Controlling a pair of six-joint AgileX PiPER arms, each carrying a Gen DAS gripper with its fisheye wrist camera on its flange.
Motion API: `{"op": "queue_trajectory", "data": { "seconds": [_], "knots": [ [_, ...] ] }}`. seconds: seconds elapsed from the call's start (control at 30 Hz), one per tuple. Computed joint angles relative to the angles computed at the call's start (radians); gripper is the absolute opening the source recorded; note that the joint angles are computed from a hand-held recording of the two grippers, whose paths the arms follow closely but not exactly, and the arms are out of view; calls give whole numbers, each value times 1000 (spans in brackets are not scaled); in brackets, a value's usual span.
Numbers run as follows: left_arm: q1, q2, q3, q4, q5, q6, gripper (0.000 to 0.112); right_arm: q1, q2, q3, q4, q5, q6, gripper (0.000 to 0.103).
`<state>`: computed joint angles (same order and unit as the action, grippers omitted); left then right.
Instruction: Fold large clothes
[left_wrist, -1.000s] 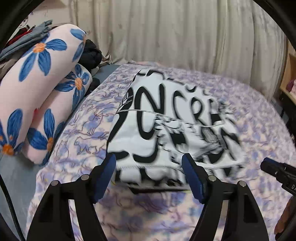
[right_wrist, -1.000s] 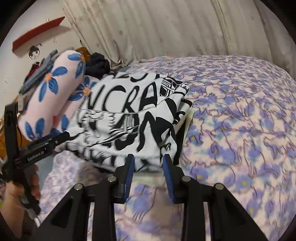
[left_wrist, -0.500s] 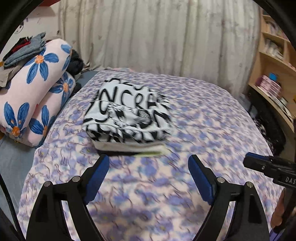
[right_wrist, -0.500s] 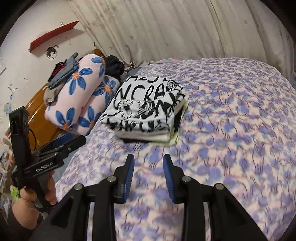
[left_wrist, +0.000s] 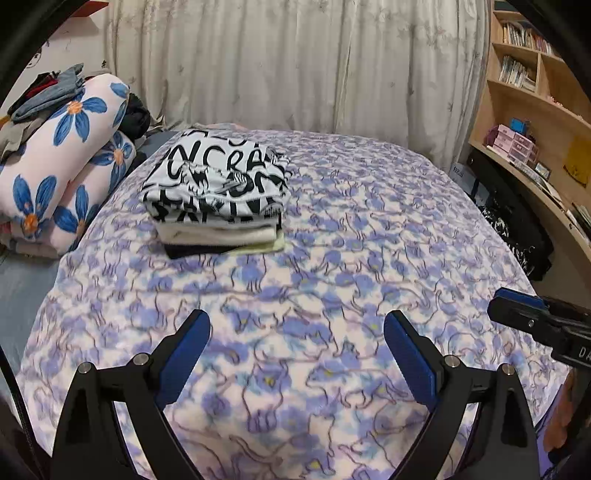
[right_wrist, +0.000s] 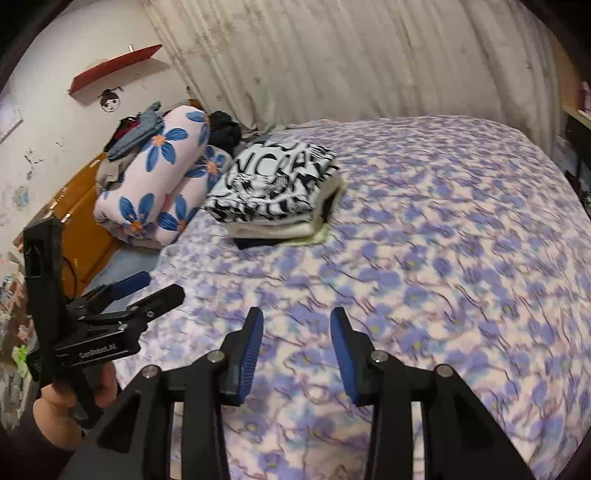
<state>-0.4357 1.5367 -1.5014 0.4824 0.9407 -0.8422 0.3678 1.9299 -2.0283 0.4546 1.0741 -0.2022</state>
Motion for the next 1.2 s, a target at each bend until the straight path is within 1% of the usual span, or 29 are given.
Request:
{"op": "queue_trajectory", "data": {
  "seconds": [0.03, 0.07, 0.23, 0.37, 0.43, 0.57, 0.67, 0.73, 0.87, 0.97, 1.07, 1.2],
  "knots": [
    [-22, -3, 21, 27, 0, -44, 94, -10, -32, 76, 15, -39, -12, 48],
    [-40, -4, 39, 49, 1, -81, 94, -18, -57, 138, 22, -74, -19, 48],
    [-92, 17, 93, 87, 10, -221, 95, -35, -125, 337, -1, -197, 12, 50],
    [-130, 26, 143, 107, 4, -336, 95, -33, -167, 460, -33, -270, 42, 55],
    [-151, 32, 160, 114, 9, -387, 100, -32, -197, 525, -38, -308, 50, 60],
    [-200, 41, 188, 126, 22, -469, 102, -26, -259, 634, -43, -369, 51, 62],
    [-239, 52, 190, 148, 47, -508, 102, -8, -288, 675, -94, -392, 79, 63],
    [-268, 59, 183, 163, 72, -535, 102, 5, -309, 703, -121, -407, 92, 66],
    [-313, 64, 170, 167, 101, -548, 102, 20, -342, 742, -162, -432, 117, 68],
    [-351, 77, 148, 181, 131, -549, 102, 15, -350, 750, -164, -432, 115, 68],
    [-390, 100, 117, 210, 186, -560, 102, 5, -361, 763, -159, -434, 111, 68],
    [-405, 116, 94, 204, 206, -551, 102, -10, -368, 771, -149, -427, 111, 68]
  ]
}}
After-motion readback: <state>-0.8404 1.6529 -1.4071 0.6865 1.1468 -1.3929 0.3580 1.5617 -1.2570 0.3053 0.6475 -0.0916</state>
